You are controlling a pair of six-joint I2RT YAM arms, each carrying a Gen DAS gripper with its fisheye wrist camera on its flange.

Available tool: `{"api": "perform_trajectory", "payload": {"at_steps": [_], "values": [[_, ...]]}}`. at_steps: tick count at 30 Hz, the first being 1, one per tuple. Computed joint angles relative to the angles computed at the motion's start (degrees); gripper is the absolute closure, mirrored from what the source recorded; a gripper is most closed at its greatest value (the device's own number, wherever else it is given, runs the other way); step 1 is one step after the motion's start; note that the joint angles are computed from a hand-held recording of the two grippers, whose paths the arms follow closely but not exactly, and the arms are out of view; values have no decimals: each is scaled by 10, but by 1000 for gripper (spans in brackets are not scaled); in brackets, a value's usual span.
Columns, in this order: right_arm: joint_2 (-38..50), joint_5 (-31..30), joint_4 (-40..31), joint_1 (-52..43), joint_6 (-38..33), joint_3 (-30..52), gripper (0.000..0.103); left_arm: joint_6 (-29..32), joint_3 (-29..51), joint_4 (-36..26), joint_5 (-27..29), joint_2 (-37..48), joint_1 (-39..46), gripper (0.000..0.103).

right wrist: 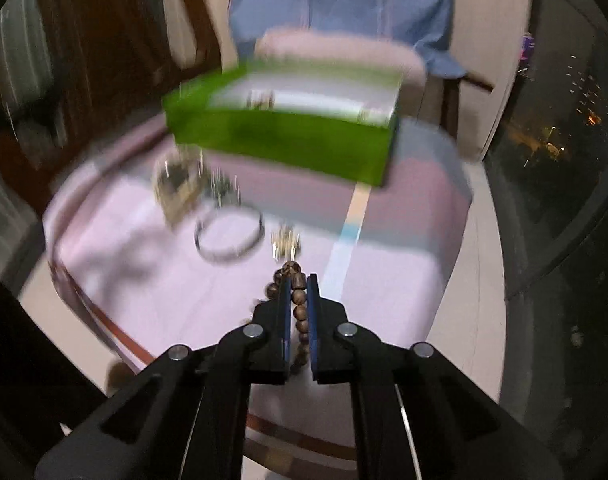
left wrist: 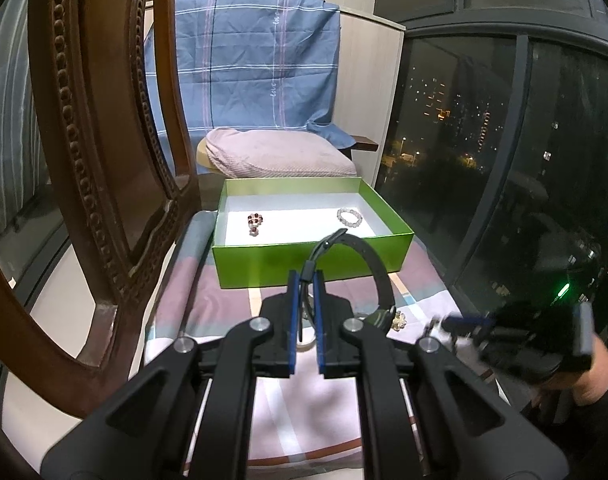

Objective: Organize jewelry
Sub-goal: 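Carry the brown bracelet toward the green box with the right tool while the left tool lifts the black watch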

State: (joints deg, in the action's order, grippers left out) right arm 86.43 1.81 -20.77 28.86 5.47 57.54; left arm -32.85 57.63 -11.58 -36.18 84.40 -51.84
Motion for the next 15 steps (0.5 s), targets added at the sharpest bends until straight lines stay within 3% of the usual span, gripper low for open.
{"api": "perform_trajectory", "payload": {"at_steps": [5,15], "values": [[-82,4,42,0,20,-22,96,0,-1,-2,-3,-3,-4,96],[-117,24,43,12,40,-5,95,6,7,-7,0,7,-6,96]]}}
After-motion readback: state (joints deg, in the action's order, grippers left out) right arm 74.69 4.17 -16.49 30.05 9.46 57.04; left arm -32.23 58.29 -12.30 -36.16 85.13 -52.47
